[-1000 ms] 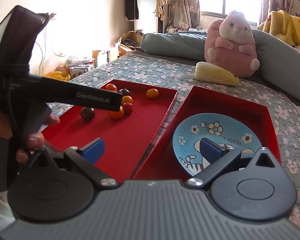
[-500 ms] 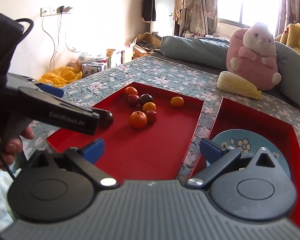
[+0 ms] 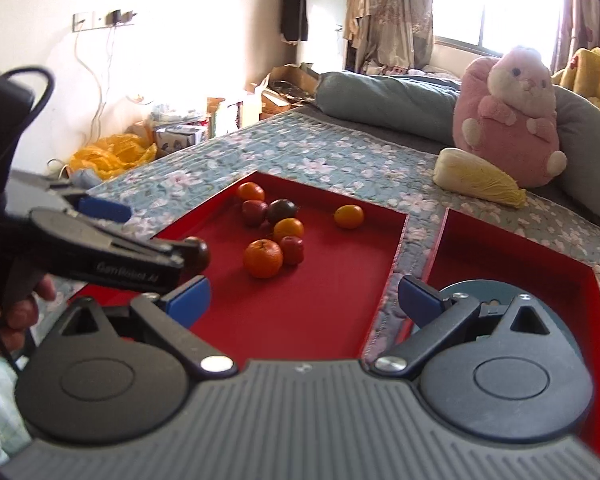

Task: Organize fruits
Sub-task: 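Move both tools over the red tray of small fruits, then grasp the mandarin with the right tool while the left tool grasps the dark tomato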

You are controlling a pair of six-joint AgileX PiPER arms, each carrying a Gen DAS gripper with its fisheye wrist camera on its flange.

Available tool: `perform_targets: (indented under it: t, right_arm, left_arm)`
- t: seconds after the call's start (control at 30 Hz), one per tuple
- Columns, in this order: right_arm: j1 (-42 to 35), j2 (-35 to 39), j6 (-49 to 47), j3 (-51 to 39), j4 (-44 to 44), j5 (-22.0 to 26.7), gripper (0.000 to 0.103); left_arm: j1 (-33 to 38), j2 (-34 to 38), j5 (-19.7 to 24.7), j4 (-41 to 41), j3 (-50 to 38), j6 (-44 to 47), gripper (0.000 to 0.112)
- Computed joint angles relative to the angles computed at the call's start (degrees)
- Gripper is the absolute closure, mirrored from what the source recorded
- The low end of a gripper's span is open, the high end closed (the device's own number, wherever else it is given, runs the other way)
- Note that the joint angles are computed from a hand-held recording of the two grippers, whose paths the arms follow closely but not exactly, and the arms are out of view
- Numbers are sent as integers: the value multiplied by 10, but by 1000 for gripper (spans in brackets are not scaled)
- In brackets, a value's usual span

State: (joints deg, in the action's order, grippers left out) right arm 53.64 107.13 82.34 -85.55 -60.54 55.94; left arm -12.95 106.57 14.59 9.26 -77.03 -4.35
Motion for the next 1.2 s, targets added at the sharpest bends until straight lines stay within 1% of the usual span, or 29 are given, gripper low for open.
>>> perform_targets:
  t: [0.03,0.1,0.17,0.2,0.23,0.27,0.33,0.37,0.4,0.43,0.5,0.53,0.57,0.6,0.63,0.7,0.73,0.8,0.87,0.93,1.0,1.07,1.13,1.2]
  right_arm:
    - [-3,-1,1,-9,-1,13,1]
    - [-24,-28,-11,10,-4,4,1]
    - [-49,-35,-27,18,-3,-34,1]
    - [-55,-30,-33,11,-1,-44,2]
    - [-60,-26,-42,5,2,-56,6]
    - [-70,-27,-39,20,-5,-89,14]
    - [-81,-16,-54,18,3,-130,22]
    - [-95,-19,-69,38,6,-174,24]
    - [-103,-14,-88,38,18,-202,24]
    - [-110,-4,-112,30,36,-221,24]
    - [-123,13,-175,7,95,-245,25]
    - [-131,20,-213,-2,131,-259,26]
    - [-140,26,-253,-11,171,-271,29]
    - [-146,34,-291,-24,209,-276,31]
    - [-157,44,-341,-38,259,-281,33]
    - [-171,60,-418,-60,340,-284,35]
    - [-177,71,-451,-76,377,-279,39]
    - [-187,93,-504,-110,438,-261,44]
    - [-199,114,-550,-145,495,-240,47]
    - [-206,136,-581,-177,533,-223,48]
    - [-205,156,-595,-209,537,-202,49]
    - [-203,184,-596,-252,525,-165,49]
    - [-202,199,-595,-272,525,-155,51]
    - [-197,215,-579,-297,500,-140,51]
  left_arm:
    - [-2,3,-4,10,-1,-12,29]
    - [-5,9,-14,-3,1,-9,33]
    - [-13,10,-30,8,13,-24,39]
    - [-18,12,-35,20,17,-29,40]
    - [-23,15,-38,41,19,-44,42]
    - [-25,19,-42,38,20,-38,45]
    - [-25,30,-30,4,8,-9,49]
    - [-25,39,-20,14,-3,-25,50]
    - [-23,45,-14,27,-12,-49,50]
    - [-18,51,-9,21,-20,-56,50]
    - [-7,63,-6,-20,-37,-41,57]
    - [-4,70,5,-32,-50,-36,61]
    - [-2,78,18,-37,-63,-35,63]
    - [-3,83,24,-22,-71,-49,63]
    - [-7,86,23,15,-73,-79,63]
    - [-13,94,24,67,-83,-117,63]
    - [-15,98,27,96,-88,-143,63]
    - [-18,107,40,139,-100,-187,63]
    - [-17,113,59,147,-113,-208,62]
    - [-13,114,66,137,-117,-212,62]
    - [-14,119,75,156,-122,-231,62]
    - [-14,125,83,172,-127,-246,62]
    - [-12,129,84,176,-129,-251,62]
    - [-11,131,85,177,-132,-252,62]
